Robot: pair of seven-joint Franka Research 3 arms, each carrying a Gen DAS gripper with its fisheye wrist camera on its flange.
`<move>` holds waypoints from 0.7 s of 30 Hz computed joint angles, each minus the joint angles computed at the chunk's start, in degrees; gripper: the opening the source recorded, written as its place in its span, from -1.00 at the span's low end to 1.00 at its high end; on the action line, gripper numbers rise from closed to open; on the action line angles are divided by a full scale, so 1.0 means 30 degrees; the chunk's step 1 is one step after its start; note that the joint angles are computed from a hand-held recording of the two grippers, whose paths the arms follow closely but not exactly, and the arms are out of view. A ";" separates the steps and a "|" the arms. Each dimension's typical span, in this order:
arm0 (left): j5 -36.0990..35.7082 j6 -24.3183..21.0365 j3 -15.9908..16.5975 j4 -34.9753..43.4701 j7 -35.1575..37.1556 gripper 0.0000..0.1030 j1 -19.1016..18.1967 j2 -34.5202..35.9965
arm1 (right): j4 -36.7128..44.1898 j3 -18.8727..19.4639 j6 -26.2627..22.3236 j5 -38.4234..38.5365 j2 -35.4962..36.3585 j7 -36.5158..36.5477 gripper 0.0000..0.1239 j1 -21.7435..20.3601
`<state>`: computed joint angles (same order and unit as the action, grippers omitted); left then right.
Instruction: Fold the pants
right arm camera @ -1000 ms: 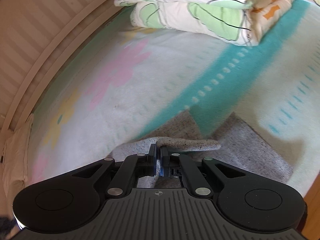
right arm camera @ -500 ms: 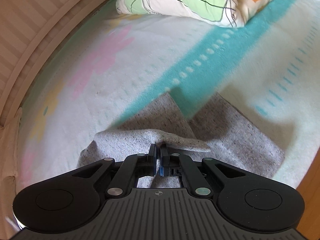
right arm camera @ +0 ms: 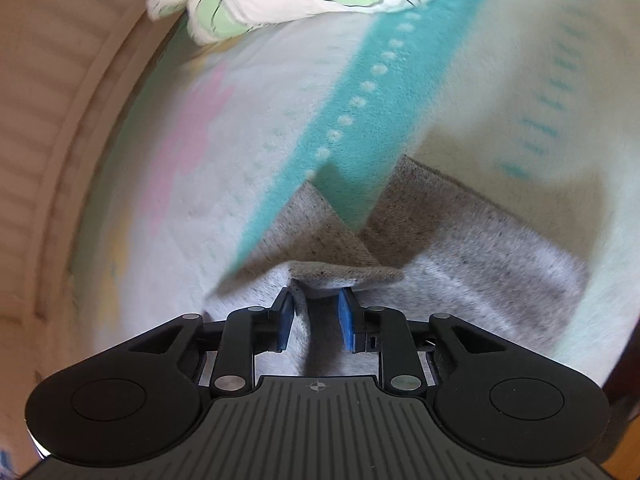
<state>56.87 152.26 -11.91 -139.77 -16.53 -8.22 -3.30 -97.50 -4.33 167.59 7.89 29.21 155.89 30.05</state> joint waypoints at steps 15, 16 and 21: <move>-0.1897 -0.0547 0.0506 0.1843 0.2453 0.34 -0.0156 0.1603 | 0.2293 -0.0606 -0.1508 -0.1839 0.1502 0.0801 -0.46 0.0575; -0.2003 -0.0476 0.0555 0.1894 0.2538 0.34 -0.0165 0.1698 | 0.2301 -0.0521 -0.1428 -0.1890 0.1512 0.0589 -0.46 0.0529; -0.2513 -0.1064 0.0641 0.2937 0.3727 0.48 -0.0482 0.2757 | 0.2235 -0.0371 -0.0620 -0.2066 0.1582 -0.0379 -0.88 0.0529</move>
